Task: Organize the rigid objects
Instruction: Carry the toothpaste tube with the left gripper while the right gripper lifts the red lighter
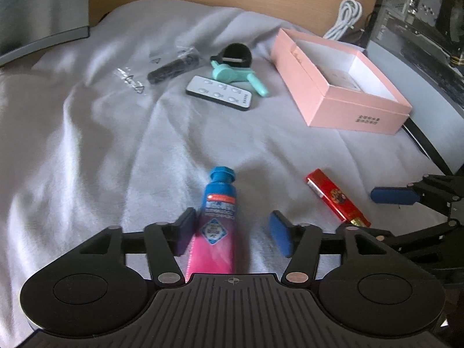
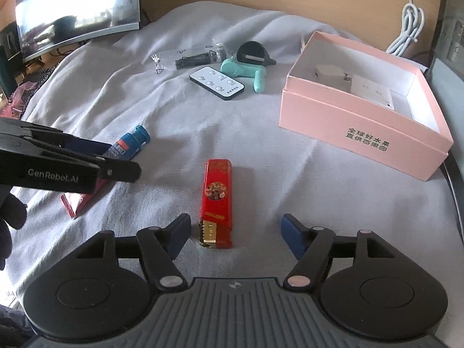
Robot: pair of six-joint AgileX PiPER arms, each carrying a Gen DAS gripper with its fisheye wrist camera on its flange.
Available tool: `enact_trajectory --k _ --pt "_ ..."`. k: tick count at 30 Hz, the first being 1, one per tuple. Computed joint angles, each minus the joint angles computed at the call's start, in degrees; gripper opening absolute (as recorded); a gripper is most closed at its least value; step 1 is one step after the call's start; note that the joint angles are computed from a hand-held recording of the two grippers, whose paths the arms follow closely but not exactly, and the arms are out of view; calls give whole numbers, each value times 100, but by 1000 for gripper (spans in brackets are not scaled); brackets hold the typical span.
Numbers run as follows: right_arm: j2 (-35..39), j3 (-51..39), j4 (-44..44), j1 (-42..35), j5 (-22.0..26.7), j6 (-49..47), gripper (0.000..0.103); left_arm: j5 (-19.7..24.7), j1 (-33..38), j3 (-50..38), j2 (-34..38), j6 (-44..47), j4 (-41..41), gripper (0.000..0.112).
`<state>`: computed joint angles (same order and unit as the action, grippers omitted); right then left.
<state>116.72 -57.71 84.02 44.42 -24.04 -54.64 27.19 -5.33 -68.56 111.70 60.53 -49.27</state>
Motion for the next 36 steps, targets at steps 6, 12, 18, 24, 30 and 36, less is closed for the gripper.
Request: enact_trajectory --k 6,12,18,24,30,36 --pt "30 -4 -179 22 -69 180 71 -62 -70 31 -6 54 25 71" --pt "167 -257 -175 -48 -55 -109 60 17 10 29 -7 209 -55 68" --pt "211 -505 112 -14 170 -900 23 -178 102 256 -133 578 -288 44" --pt "-16 -272 470 -12 275 -1135 23 -508 45 505 -198 1418 -879 39" --pt "-751 560 -125 -135 18 -63 23 159 37 445 -301 1222 -397 33" --pt "-1536 1434 -104 -102 -549 488 23 951 -317 363 -432 799 210 33"
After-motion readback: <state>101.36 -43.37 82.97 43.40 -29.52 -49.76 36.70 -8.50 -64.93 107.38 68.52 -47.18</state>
